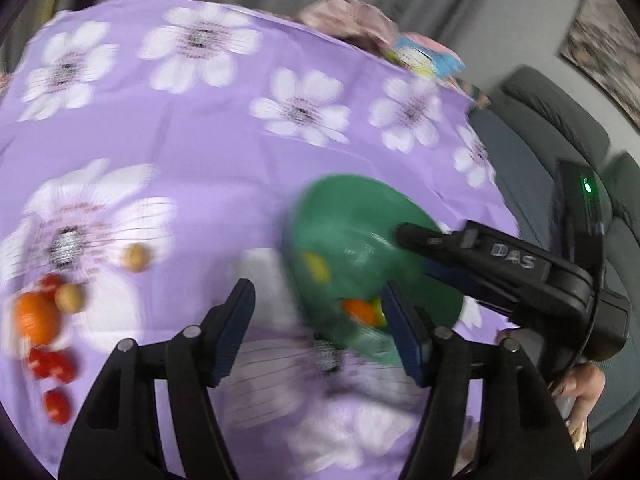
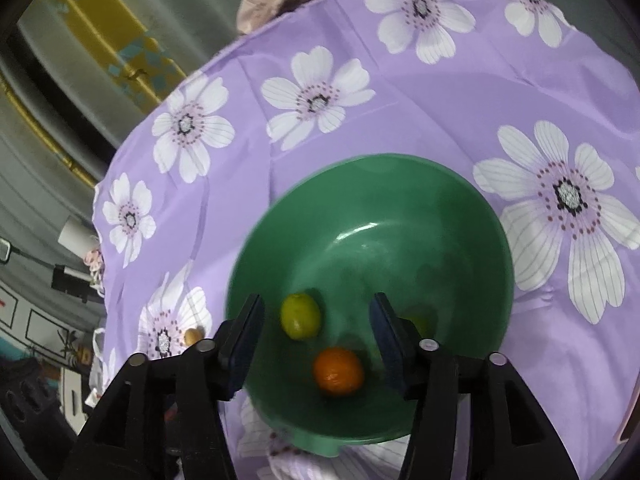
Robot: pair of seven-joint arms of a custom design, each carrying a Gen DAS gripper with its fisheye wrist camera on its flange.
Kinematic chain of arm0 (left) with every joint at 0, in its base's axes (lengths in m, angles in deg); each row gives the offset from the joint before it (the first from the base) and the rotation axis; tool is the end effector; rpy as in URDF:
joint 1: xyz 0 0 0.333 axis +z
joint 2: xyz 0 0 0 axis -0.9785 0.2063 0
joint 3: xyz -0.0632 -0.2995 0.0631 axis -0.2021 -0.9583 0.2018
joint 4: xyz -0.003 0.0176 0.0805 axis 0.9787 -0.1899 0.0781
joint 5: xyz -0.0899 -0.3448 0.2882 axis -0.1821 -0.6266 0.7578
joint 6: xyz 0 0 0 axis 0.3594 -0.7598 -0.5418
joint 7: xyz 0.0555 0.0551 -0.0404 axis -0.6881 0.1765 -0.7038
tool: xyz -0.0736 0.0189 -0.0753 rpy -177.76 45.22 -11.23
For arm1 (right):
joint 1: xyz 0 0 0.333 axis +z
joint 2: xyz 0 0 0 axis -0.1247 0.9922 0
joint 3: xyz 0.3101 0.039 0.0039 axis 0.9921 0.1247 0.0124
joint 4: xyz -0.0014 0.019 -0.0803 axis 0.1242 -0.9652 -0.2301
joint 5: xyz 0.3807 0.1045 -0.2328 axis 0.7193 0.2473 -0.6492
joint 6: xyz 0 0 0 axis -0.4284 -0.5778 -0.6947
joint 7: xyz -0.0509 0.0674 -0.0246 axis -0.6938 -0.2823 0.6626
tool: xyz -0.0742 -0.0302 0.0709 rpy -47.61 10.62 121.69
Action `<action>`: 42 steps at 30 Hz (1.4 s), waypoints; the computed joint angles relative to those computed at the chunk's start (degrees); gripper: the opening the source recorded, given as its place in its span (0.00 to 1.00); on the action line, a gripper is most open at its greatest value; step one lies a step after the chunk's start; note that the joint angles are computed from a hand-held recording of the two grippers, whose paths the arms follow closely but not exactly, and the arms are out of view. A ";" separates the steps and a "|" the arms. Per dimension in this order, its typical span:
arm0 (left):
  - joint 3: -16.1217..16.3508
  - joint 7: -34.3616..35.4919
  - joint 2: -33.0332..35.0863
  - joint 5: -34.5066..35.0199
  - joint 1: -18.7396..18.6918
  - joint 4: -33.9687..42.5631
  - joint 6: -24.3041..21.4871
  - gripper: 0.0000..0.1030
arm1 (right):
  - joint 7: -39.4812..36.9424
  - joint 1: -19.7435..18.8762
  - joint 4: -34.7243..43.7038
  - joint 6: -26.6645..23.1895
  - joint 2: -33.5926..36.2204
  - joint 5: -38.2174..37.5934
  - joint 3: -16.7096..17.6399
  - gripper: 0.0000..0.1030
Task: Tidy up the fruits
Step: 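Withdraw the right gripper from the bowl toward the remaining orange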
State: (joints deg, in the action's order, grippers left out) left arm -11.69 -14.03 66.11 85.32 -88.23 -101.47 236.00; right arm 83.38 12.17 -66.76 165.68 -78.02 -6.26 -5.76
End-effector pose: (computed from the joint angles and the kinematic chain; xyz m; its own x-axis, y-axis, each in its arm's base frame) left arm 0.5242 -0.1970 0.4429 0.1086 -0.9092 0.4019 -0.6569 -0.3691 -0.6574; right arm 0.6441 0.2818 0.4340 0.2299 -0.8537 -0.4673 -0.8078 0.1005 -0.5809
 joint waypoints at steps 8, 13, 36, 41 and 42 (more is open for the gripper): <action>-5.63 -14.29 -17.30 11.67 12.54 -12.65 -8.36 0.73 | -11.73 0.29 0.79 0.59 -0.44 8.89 3.34 0.66; -6.53 -24.94 -22.01 15.38 18.89 -18.10 -9.60 0.73 | -14.93 2.13 1.59 0.98 0.30 11.01 4.15 0.66; -1.89 -31.69 -24.57 12.29 20.14 -21.90 -13.41 0.73 | -9.22 12.00 20.13 -18.69 17.74 -2.28 5.54 0.66; -1.49 -31.73 -24.40 12.20 19.87 -21.89 -13.01 0.73 | -8.26 11.75 21.40 -18.56 19.45 -3.74 6.20 0.55; -1.73 -31.77 -24.41 12.37 19.99 -21.81 -13.15 0.73 | -8.96 11.35 21.41 -18.58 19.51 -3.23 6.68 0.48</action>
